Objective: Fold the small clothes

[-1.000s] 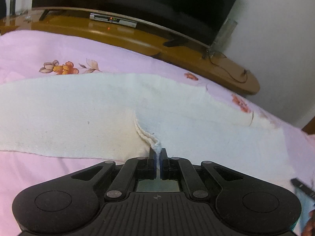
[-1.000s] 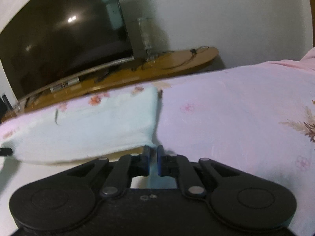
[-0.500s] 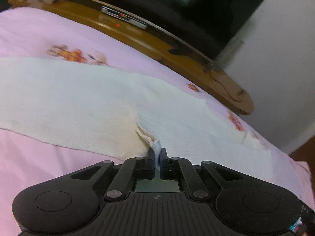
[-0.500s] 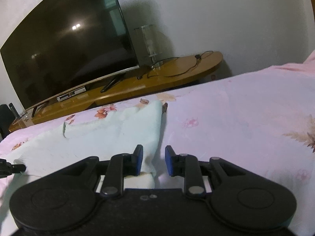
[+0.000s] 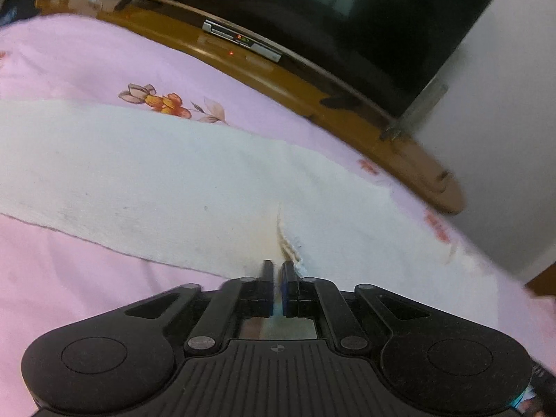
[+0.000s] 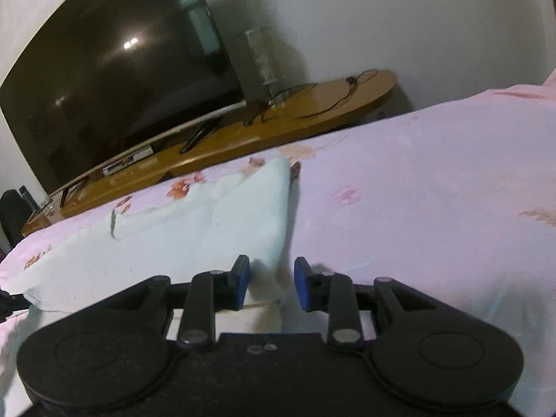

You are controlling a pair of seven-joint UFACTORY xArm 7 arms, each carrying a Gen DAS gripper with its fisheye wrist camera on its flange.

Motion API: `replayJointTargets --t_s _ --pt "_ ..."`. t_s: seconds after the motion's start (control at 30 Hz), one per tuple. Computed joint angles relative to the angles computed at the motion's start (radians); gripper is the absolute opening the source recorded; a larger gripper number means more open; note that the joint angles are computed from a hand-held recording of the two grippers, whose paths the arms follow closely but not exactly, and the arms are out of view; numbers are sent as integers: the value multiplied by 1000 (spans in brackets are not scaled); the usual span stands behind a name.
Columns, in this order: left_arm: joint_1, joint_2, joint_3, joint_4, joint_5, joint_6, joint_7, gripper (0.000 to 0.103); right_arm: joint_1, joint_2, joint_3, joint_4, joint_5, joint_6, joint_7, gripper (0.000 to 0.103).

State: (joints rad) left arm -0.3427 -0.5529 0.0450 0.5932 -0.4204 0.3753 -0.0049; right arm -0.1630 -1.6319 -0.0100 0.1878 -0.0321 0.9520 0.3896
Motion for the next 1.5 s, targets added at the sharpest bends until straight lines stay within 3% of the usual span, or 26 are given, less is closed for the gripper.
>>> replayJointTargets --t_s 0.03,0.13,0.2,0.23,0.3,0.37,0.43,0.53,0.57,0.6,0.67,0.7,0.77,0.8,0.9,0.97,1.03,1.07,1.1,1.17,1.2,1.3,1.37,1.4,1.5 --pt "40 -5 -35 0 38 -1 -35 2 1 20 0 2 -5 6 -6 21" --pt "115 -55 -89 -29 132 -67 -107 3 2 27 -15 10 -13 13 -29 20" --pt "26 -65 -15 -36 101 -126 -48 3 -11 7 -19 3 -24 -29 -40 28" --pt "-32 -61 25 -35 77 -155 -13 3 -19 14 -35 -4 -27 -76 -46 28" --pt "-85 -28 39 -17 78 -191 29 3 -31 71 -50 -13 -24 -179 -53 23" --pt "-102 30 27 9 86 -215 44 3 -28 149 -44 -23 -25 -297 -73 20" --pt "-85 103 0 48 108 -182 37 3 -16 260 -35 -19 -27 -401 -102 19" --pt "-90 126 -1 29 106 -211 81 3 -17 395 -9 6 -52 -488 -163 16" --pt "-79 119 -10 29 102 -198 66 2 -45 458 8 36 -63 -462 -166 12" --pt "-79 115 -7 31 91 -188 58 2 -75 484 9 44 -59 -440 -149 1" --pt "-60 109 -29 26 101 -191 46 2 -76 478 -46 42 -25 -444 -147 0" --pt "-41 98 -47 27 114 -178 27 3 -76 474 -37 54 -25 -418 -152 0" --pt "-5 57 -82 -7 130 -214 -27 3 -86 402 12 54 -30 -380 -127 20" --pt "5 34 -92 -30 124 -236 -34 3 -64 326 9 40 -17 -358 -120 24" --pt "17 15 -85 -52 183 -179 -58 4 -5 152 32 17 -11 -236 -132 23" --pt "45 -6 -98 -38 208 -126 -90 5 13 140 67 23 -6 -94 -160 21" --pt "47 -72 -78 -63 203 -117 -108 5 34 87 97 24 -42 -27 -132 22" --pt "38 -136 -45 -106 189 -139 -99 16 35 67 97 40 -37 2 -109 24" --pt "57 -191 -30 -141 190 -140 -105 49 39 19 87 39 -30 8 -88 25" --pt "160 -309 -30 -228 217 -171 -134 93 57 -58 78 40 -33 32 -84 31" --pt "222 -358 -32 -262 223 -184 -132 93 64 -69 82 46 -35 52 -85 36" --pt "319 -369 95 -230 254 -55 -128 93 90 -124 73 39 -20 108 -75 38" --pt "346 -316 197 -191 206 -40 -130 91 98 -133 81 37 -8 128 -59 37" --pt "360 -286 228 -176 179 -48 -138 82 98 -137 77 36 -6 132 -51 38" --pt "313 -207 359 -135 60 -84 -116 71 91 -136 86 35 14 137 -1 38"
